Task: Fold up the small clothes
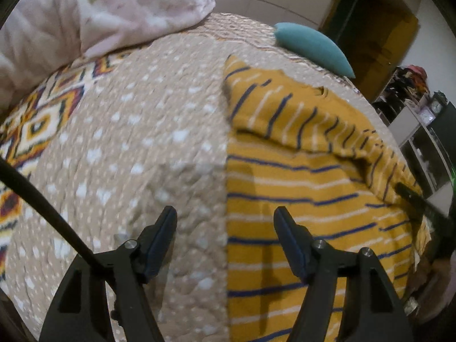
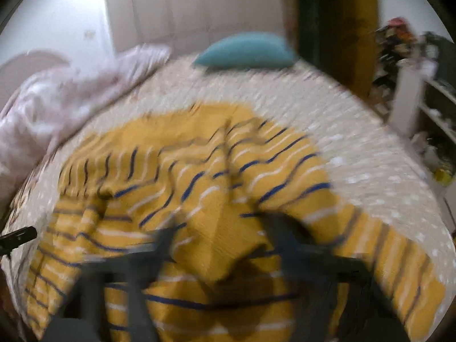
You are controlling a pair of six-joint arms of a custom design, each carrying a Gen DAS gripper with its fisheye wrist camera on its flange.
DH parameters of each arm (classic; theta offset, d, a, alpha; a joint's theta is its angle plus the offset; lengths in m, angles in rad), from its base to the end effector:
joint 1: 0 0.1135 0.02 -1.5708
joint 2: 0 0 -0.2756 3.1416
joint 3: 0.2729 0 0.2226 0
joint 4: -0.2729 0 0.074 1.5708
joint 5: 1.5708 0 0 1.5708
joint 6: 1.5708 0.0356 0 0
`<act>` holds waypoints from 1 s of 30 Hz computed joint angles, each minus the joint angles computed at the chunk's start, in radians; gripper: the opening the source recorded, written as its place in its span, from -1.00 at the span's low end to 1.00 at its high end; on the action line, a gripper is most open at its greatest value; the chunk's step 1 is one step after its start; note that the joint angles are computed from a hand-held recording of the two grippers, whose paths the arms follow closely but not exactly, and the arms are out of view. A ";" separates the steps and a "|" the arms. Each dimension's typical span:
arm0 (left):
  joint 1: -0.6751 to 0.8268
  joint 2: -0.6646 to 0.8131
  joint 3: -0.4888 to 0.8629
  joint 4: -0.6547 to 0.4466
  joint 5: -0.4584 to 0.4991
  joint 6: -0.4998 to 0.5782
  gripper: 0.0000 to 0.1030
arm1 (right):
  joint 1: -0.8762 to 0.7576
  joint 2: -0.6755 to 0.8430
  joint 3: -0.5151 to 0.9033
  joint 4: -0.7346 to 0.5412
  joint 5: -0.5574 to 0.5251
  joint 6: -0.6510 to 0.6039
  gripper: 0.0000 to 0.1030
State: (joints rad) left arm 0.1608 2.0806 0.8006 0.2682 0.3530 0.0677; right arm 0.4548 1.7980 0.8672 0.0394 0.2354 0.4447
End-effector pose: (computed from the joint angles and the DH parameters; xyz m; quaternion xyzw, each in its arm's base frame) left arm 0.3281 0.0407 0.0748 0.0044 0.9475 -0.1367 0.2891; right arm 0.2969 0.1359 0.1614 0.0344 0.9365 0.0441 0.3461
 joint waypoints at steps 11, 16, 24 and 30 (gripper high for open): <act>-0.071 -0.032 -0.106 0.080 -0.015 0.039 0.34 | -0.117 0.033 0.255 -0.180 0.070 -0.119 -0.69; -0.142 -0.039 -0.169 0.156 -0.071 0.075 0.02 | -0.190 0.023 0.127 -0.152 0.014 -0.043 -0.14; -0.045 -0.139 -0.159 0.074 -0.017 0.071 -0.84 | -0.390 -0.519 -0.346 -0.108 -0.129 -0.001 0.27; 0.039 -0.220 -0.173 0.045 -0.044 0.058 -0.99 | -0.729 -0.838 -0.568 -0.249 -0.244 -0.093 0.36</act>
State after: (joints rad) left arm 0.1995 1.8601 0.6281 0.3129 0.3092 0.1254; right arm -0.2743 0.9605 0.2993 -0.2100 -0.0082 0.3513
